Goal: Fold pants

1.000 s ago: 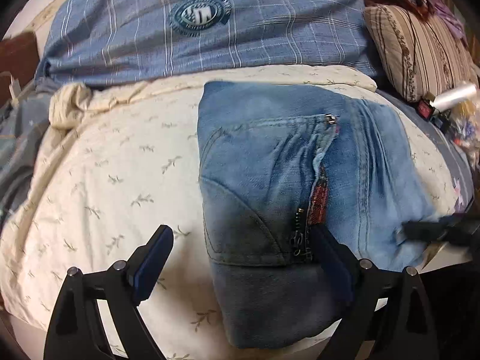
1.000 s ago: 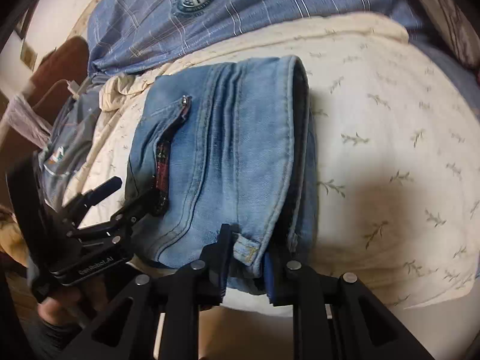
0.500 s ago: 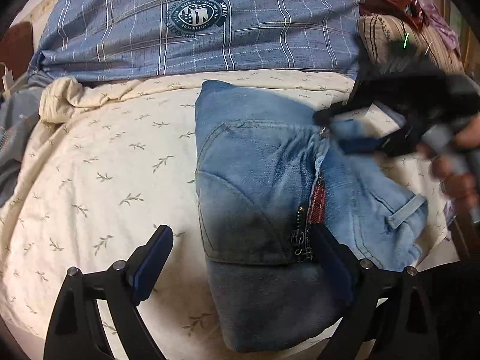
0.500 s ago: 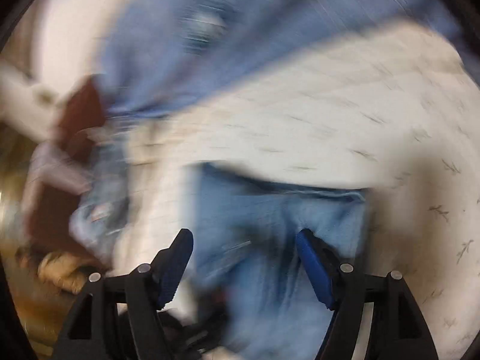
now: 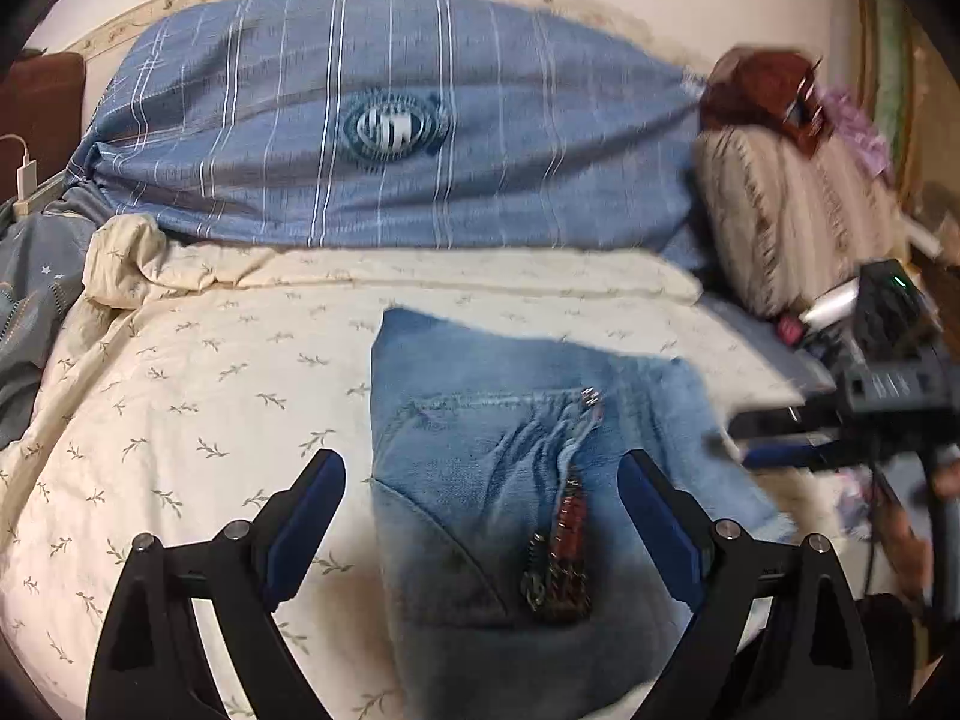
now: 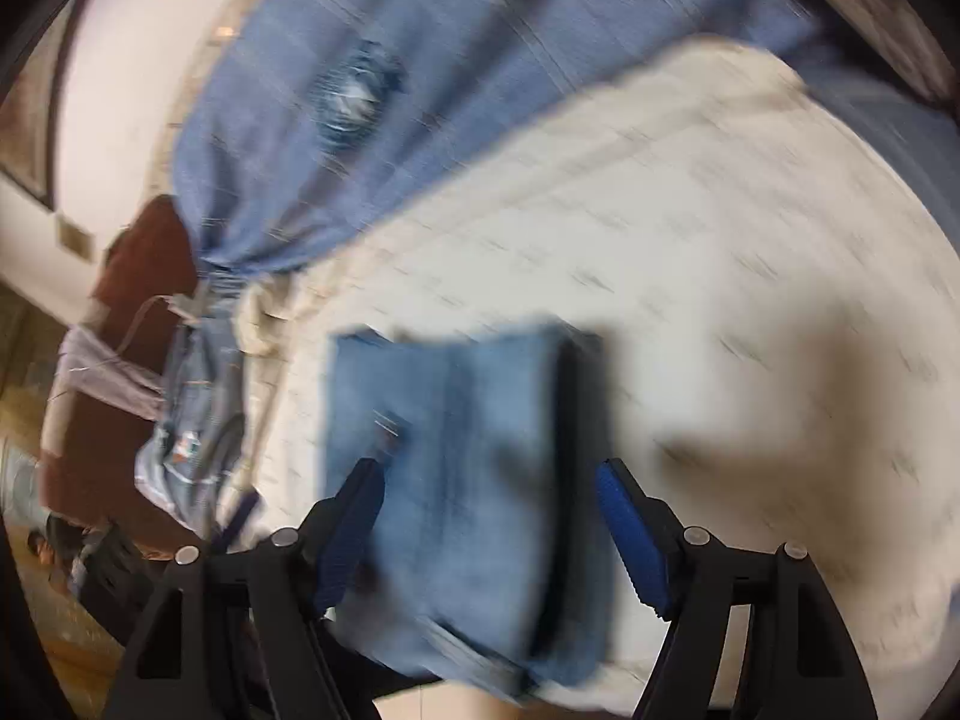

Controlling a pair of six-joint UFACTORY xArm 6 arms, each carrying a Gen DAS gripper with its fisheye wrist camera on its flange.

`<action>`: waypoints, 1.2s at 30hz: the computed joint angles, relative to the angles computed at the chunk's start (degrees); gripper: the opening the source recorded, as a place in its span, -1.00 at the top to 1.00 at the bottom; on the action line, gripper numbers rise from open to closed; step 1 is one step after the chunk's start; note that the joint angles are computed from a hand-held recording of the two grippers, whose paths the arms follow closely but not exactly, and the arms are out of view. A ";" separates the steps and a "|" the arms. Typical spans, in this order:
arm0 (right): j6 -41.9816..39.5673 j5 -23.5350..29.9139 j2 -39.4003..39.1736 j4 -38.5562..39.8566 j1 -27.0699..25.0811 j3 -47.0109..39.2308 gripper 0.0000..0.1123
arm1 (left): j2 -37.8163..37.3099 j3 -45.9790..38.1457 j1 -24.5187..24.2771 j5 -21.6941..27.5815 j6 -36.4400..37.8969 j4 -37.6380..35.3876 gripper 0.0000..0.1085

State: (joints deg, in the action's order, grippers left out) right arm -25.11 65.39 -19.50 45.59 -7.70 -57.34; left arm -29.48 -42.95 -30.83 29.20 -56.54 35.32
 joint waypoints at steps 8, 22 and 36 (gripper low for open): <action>-1.72 -1.27 2.67 -2.12 4.38 2.17 0.32 | 5.51 -2.09 -0.91 5.05 5.93 -9.18 -0.75; 0.51 -5.17 0.78 -3.29 5.30 -0.51 -0.15 | 5.18 -1.23 -1.45 5.46 5.73 -8.82 -0.81; 4.14 -14.04 9.48 -15.09 10.91 -6.75 0.56 | 4.86 -0.75 -1.63 5.05 6.04 -8.43 -0.82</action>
State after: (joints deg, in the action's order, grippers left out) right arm -20.97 51.34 -10.02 30.50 3.21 -64.09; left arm -24.61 -43.71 -32.46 34.25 -50.50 26.89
